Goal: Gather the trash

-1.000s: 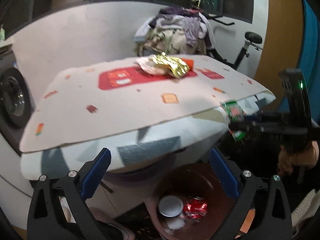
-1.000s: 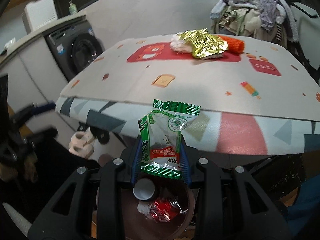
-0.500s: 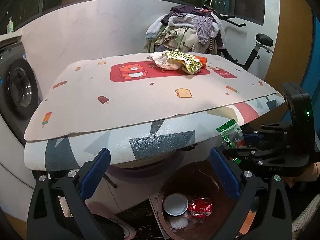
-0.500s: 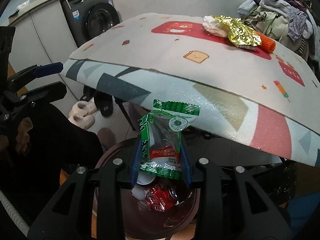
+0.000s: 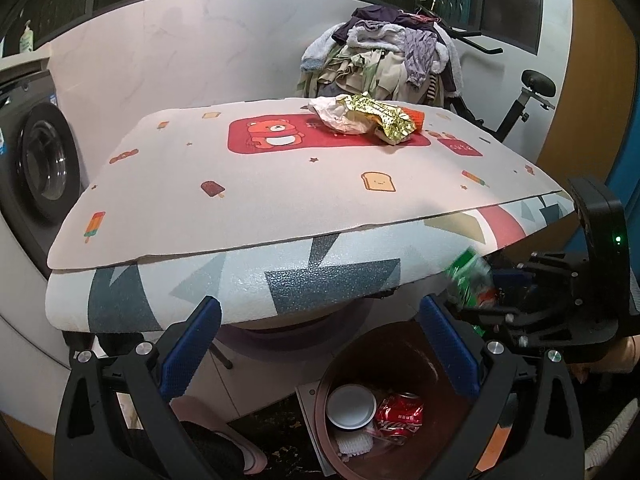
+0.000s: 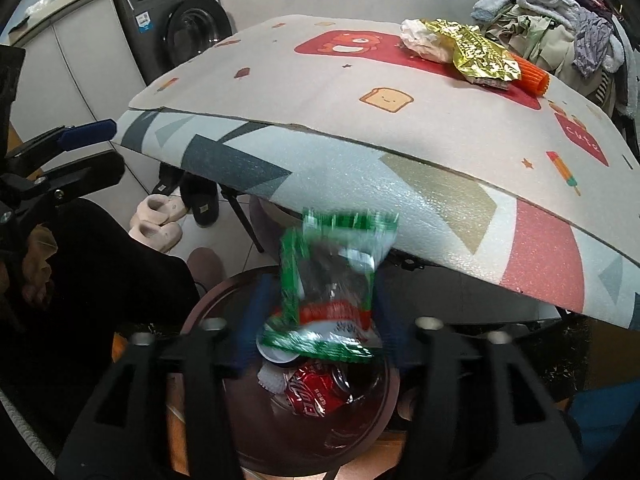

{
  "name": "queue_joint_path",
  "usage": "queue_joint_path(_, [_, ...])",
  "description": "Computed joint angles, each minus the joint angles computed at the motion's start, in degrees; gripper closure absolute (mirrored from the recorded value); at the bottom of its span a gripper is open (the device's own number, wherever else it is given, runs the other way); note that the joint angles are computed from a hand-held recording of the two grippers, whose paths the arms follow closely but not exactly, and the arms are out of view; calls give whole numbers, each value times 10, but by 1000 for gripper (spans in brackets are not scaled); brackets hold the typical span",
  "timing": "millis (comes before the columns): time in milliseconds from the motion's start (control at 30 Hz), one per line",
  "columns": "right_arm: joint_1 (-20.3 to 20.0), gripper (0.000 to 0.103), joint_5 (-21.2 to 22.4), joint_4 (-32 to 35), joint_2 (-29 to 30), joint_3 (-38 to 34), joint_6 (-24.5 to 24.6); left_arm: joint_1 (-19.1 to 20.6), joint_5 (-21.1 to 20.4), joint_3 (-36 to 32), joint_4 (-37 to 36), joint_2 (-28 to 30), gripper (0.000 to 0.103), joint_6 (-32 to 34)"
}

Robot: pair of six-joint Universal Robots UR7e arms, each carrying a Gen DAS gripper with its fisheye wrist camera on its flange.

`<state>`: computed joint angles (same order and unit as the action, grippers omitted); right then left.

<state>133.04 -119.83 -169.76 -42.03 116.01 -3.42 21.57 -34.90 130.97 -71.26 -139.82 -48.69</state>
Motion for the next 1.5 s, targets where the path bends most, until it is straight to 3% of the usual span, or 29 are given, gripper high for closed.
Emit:
queue_joint_path(67, [0,13,-3,-3,1,0,2,3,0,0,-3,1,6,1])
queue_joint_path(167, [-1,8,-14,-4,2,-1,9,6,0,0,-5,4,6,0])
queue_joint_path(1400, [-14,6,-26,-28,-1,6,49,44,0,1,-42,13,6,7])
queue_joint_path(1500, [-19,6,-12,-35,-10,8,52,50,0,-2,-47,17,6,5])
